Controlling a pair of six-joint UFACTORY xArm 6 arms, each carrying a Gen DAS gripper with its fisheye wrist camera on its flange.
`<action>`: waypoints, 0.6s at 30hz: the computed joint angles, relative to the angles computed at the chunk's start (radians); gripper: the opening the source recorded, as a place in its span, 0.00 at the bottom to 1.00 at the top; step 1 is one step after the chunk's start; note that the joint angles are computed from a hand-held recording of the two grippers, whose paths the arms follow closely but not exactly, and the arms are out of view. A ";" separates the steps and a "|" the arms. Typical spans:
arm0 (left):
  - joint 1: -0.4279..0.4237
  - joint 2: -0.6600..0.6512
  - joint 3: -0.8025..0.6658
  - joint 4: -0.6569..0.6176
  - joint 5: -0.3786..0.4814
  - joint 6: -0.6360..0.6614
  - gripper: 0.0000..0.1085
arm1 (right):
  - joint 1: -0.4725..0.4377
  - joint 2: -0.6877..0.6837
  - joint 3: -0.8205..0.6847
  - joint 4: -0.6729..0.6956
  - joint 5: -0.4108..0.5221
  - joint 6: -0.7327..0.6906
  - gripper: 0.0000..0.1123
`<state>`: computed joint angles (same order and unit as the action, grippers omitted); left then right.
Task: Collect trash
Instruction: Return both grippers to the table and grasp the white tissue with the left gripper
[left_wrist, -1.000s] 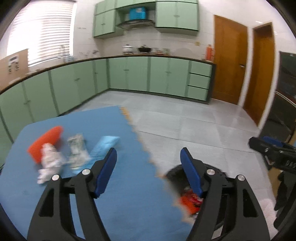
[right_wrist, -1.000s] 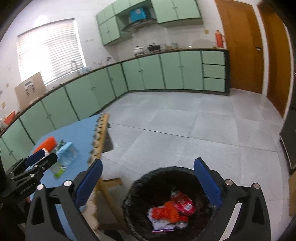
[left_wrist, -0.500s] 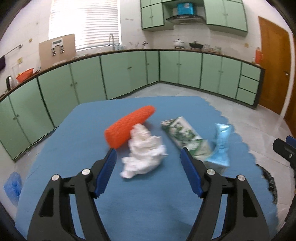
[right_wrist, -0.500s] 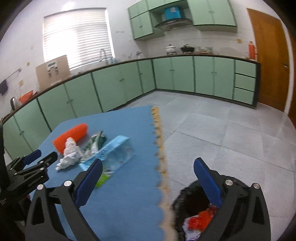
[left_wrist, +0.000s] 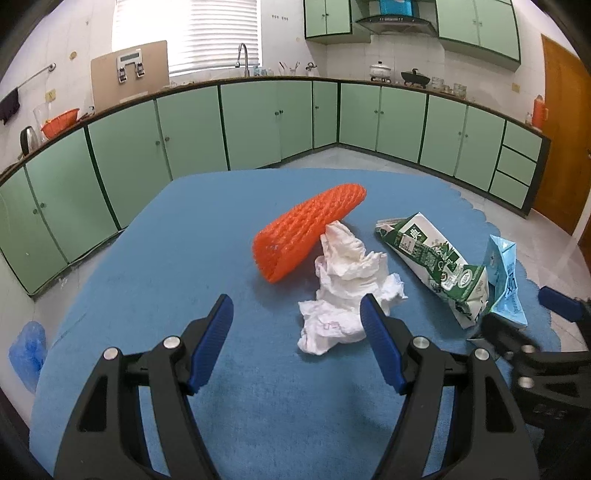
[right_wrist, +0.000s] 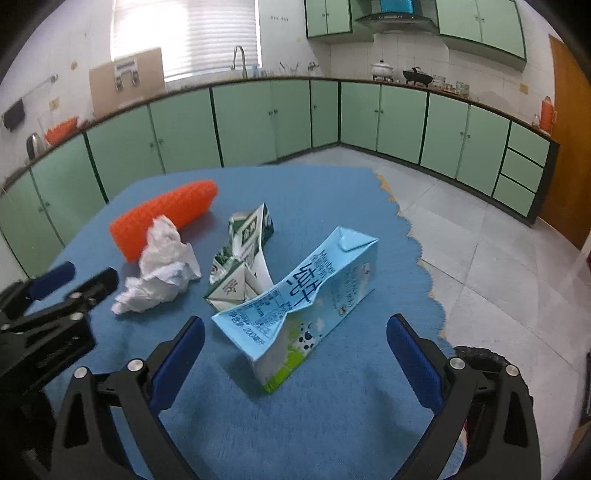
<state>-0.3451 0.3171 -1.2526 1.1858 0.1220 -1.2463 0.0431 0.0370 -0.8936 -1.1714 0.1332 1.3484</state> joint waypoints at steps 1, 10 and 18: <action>0.000 0.006 -0.003 -0.019 -0.002 0.017 0.64 | 0.000 0.005 0.003 0.043 0.003 -0.036 0.86; -0.017 0.062 -0.011 -0.422 -0.027 0.417 0.64 | -0.058 -0.040 0.055 0.083 0.007 -0.074 0.86; -0.065 0.084 -0.027 -0.636 -0.024 0.632 0.64 | -0.078 -0.058 0.058 0.130 -0.016 -0.125 0.86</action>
<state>-0.4098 0.4008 -1.2797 0.5496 0.0980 -0.6140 -0.0348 -0.0208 -0.8360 -1.0416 0.1169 1.2237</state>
